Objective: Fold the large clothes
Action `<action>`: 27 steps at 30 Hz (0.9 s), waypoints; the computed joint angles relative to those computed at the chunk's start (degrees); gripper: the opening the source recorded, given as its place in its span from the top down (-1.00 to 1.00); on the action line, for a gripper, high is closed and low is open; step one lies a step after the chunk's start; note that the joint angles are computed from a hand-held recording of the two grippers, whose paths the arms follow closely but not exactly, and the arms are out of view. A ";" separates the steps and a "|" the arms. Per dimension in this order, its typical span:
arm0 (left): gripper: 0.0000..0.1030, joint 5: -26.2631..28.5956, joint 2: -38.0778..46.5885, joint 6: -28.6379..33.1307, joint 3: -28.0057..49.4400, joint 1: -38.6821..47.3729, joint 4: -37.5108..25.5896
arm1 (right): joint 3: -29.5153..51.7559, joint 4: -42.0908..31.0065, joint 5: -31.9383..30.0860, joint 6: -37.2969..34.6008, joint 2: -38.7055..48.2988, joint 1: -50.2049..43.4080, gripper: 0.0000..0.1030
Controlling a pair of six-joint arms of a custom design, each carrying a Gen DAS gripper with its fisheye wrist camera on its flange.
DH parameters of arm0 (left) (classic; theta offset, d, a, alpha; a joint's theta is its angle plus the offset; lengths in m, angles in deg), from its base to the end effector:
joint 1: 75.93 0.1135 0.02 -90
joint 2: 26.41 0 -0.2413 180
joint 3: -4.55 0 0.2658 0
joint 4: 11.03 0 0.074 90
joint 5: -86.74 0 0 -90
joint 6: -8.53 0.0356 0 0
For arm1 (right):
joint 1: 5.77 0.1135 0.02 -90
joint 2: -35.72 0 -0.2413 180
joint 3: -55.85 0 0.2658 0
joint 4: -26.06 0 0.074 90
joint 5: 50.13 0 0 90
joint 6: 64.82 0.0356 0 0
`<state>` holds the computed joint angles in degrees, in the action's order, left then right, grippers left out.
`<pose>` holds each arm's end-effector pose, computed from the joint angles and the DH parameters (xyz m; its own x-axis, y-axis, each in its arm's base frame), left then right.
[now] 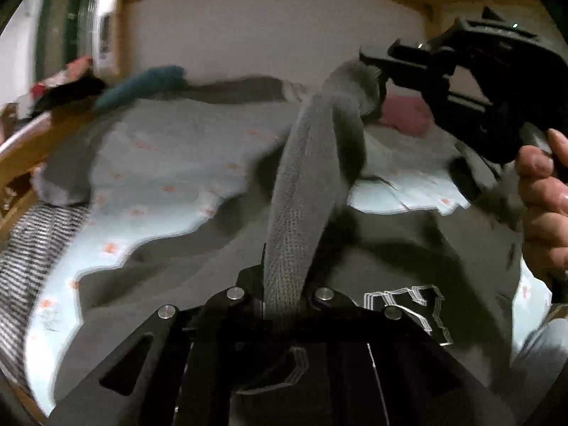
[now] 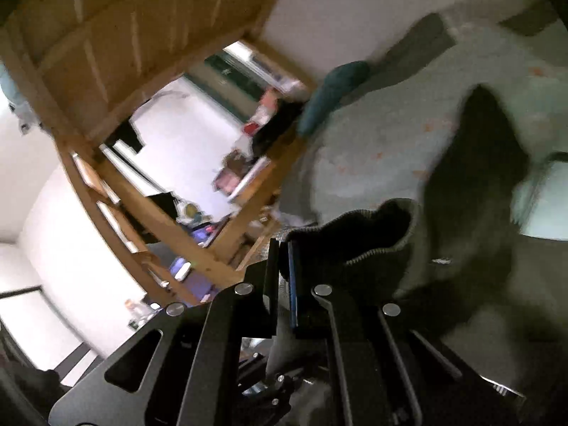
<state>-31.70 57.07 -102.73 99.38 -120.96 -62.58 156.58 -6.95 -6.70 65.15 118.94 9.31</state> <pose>0.2478 -0.2241 0.3376 -0.5575 0.1069 -0.8233 0.1748 0.9846 0.0095 0.3215 0.1134 0.4068 -0.7467 0.2562 -0.6138 -0.4892 0.4139 0.7678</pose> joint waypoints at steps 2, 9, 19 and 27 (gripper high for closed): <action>0.86 0.65 4.66 -1.47 2.70 -2.42 -1.33 | -7.81 -1.29 -1.09 -1.94 -4.81 -5.33 0.90; 0.48 6.13 1.18 -7.40 4.20 -10.25 -7.57 | -34.77 7.04 -9.38 -0.76 -16.80 -20.95 0.90; -0.84 22.12 -4.66 -4.03 13.52 9.70 -23.37 | -33.31 -12.54 -15.29 -17.74 -11.30 -21.67 -0.75; -0.84 18.39 -2.45 -2.76 6.91 10.55 -19.18 | -41.40 -14.97 -19.58 -13.78 -19.05 -1.62 -0.93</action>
